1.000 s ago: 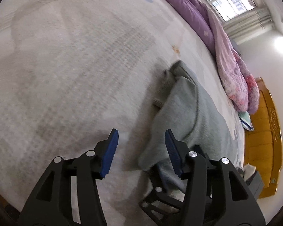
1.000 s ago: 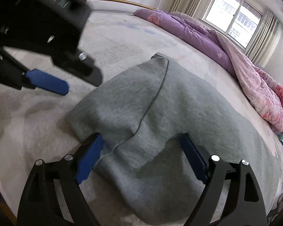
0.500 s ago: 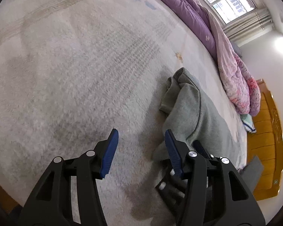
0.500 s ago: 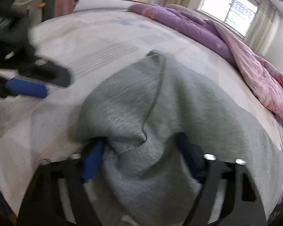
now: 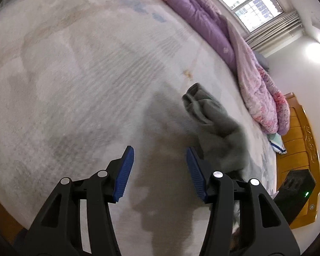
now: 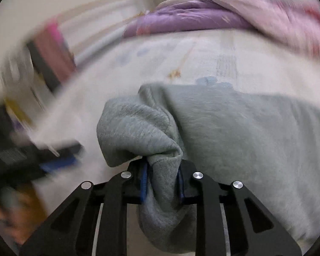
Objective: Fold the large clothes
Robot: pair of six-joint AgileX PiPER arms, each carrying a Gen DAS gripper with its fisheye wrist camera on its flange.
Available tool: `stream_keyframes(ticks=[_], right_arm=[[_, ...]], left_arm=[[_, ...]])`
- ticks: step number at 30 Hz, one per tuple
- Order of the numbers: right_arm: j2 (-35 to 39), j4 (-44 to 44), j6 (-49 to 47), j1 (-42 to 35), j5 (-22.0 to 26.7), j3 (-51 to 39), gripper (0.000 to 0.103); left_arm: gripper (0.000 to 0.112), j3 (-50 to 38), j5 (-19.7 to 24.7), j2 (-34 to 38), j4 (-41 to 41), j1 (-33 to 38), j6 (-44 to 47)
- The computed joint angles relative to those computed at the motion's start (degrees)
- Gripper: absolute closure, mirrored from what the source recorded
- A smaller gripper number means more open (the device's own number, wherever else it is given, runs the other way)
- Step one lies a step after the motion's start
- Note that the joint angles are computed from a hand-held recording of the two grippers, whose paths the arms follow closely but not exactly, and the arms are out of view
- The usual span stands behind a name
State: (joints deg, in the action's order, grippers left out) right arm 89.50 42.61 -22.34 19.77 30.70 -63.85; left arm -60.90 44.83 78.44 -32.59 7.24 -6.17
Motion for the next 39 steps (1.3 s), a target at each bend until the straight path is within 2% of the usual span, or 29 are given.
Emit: stream_keyframes(ticks=[1,5,7,9,14,18,21,23,26,28,29,30,33,36,39], right_arm=[[-0.9,5.7,-3.4,-3.9,4.2,-0.3,0.083],[-1.8,28.6,-17.0,-16.9,15.7,2.5,0.084],[-3.7,35.6,-20.3,-23.9,21.9,5.6,0.084],[-5.4,40.5,-20.8,-31.5,28.2,8.3,0.084],[-6.4,43.1,-18.7,-45.3,35.1,10.1,0.084],[-6.1,39.6,-17.3,-53.1,36.4,10.5,0.084],[-4.7,34.8,-14.3,-57.5,35.0,10.1,0.083],[-3.2,31.1,-12.8,-59.6,33.2,10.5,0.083],[-0.2,25.8,-11.5,-60.3,30.7,9.7,0.081],[0.1,23.9,-12.6,-62.9,32.2,10.0,0.075],[0.2,23.0,-12.5,-62.4,31.6,9.4,0.069],[-0.9,20.7,-12.2,-62.6,31.4,9.1,0.069],[-6.3,15.1,-15.0,-66.0,33.4,8.6,0.069],[-13.7,13.5,-21.2,-69.5,36.2,9.6,0.069],[-14.0,15.7,-24.7,-68.8,35.8,8.2,0.069]], left_arm=[[0.060,-0.8,-0.1,0.0,0.5,-1.0,-0.8],[0.058,-5.0,-1.0,1.1,3.8,-7.8,-6.3],[0.057,-7.6,-1.7,2.4,5.6,-12.5,-9.1],[0.057,-9.9,-2.5,3.8,8.0,-17.0,-12.1],[0.057,-18.5,-3.3,10.6,12.9,-28.5,-18.2],[0.057,-27.2,-2.1,18.1,14.7,-35.2,-20.7],[0.057,-35.6,0.5,24.5,17.0,-39.2,-22.6],[0.051,-41.8,3.7,28.9,19.6,-41.2,-23.7],[0.051,-51.9,9.3,36.4,21.7,-43.4,-24.8],[0.050,-60.0,14.2,41.6,28.2,-45.5,-27.7],[0.050,-63.3,16.4,43.5,30.4,-46.2,-28.4],[0.050,-66.2,18.6,45.2,32.0,-46.5,-28.9],[0.050,-67.2,19.0,46.0,31.3,-46.2,-28.2],[0.050,-65.7,18.0,45.3,31.7,-46.3,-27.5],[0.050,-63.3,16.5,44.1,32.6,-46.8,-27.6]])
